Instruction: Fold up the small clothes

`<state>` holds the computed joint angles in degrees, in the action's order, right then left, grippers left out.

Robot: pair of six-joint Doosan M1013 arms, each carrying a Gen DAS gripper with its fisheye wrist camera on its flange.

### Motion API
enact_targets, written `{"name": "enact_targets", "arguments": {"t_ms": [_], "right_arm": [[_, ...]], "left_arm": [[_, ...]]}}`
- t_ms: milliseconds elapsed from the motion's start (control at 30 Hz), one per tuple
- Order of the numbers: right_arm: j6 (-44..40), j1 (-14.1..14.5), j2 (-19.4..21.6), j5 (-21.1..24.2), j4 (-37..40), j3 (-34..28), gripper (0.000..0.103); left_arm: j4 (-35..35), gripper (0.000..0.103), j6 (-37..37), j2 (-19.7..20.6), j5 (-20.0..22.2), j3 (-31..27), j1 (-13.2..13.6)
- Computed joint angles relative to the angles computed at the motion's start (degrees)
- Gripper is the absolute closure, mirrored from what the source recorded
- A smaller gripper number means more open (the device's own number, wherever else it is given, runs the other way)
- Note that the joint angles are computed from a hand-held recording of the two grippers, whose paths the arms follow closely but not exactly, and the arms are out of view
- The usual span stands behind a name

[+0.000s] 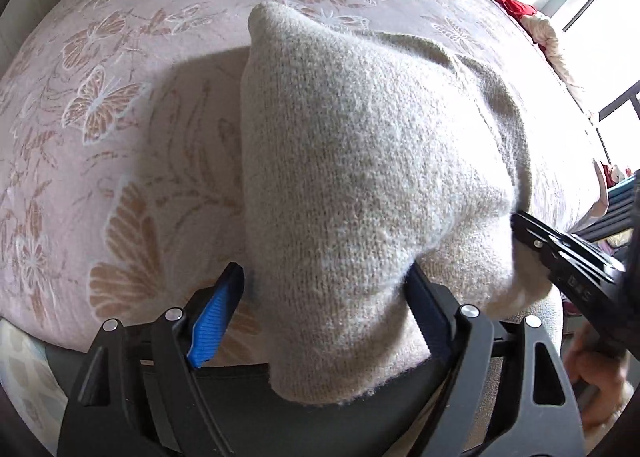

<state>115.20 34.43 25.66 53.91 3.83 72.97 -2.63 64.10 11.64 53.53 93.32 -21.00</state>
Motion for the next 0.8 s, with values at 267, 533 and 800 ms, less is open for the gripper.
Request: {"name": "enact_targets", "arguments": {"t_ms": [267, 533, 800], "right_arm": [[-1.5, 1.9, -0.6, 4.9, -4.1, -2.2, 0.097], [-1.2, 0.4, -2.1, 1.1, 3.1, -0.2, 0.09], [-3.3, 0.1, 0.6, 1.2, 1.7, -6.2, 0.09]], "left_arm": [[3.9, 0.025, -2.6, -0.1, 0.6, -0.4, -1.0], [4.1, 0.028, -3.1, -0.9, 1.5, -0.7, -1.4], [4.4, 0.028, 1.7, -1.1, -4.5, -4.9, -3.1]]}}
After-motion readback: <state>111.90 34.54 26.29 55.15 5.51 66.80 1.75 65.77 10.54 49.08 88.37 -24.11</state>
